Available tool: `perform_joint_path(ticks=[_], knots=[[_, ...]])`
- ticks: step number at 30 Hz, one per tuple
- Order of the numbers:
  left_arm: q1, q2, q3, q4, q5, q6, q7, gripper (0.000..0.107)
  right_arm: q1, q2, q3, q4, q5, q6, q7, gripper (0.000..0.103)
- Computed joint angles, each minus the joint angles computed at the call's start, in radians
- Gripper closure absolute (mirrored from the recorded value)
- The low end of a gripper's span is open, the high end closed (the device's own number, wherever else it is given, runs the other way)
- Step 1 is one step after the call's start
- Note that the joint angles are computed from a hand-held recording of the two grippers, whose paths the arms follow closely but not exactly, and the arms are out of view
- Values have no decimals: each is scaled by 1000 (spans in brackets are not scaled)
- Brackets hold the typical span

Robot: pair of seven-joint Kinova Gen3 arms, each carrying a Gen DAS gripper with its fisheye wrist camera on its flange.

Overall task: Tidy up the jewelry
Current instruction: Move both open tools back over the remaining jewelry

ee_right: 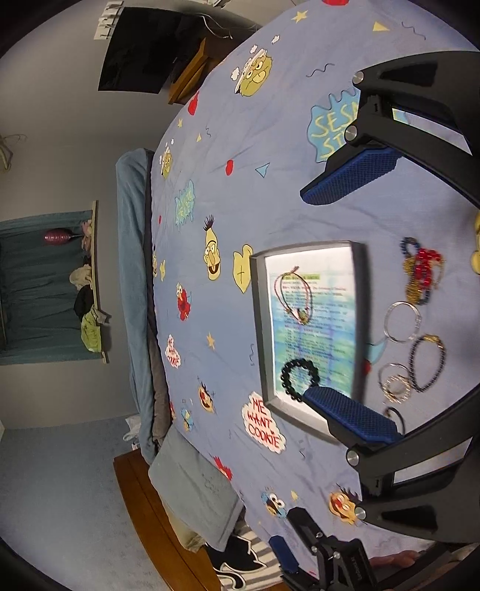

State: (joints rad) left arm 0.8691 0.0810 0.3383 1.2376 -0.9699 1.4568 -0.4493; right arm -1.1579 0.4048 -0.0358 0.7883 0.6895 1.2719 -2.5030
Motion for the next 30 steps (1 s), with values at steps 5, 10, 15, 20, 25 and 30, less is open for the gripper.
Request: perform_joint_path(ticks=[5,10,15,20,25,30], knots=[[40,-14,35,-8,-1,61,15,13,-43,-42,-13,50,37,11,-33,6],[72,-27,61,9,-2,96,63,12,-53,-77,-51,114,60,15,-74,6],[80,-39,86,57,16,105,127,12,-61,-103,-77,200,109,23,-145,6],[67,-57,97,128,49,82,192,12,-43,-133,-114,306,141,9,-238,6],[24,-87,103,216,87,43,242,12,-24,-148,-146,382,165,9,-299,6],[-31,-116,114,328,122,-12,277,12,-3,-150,-168,443,174,0,-333,6]])
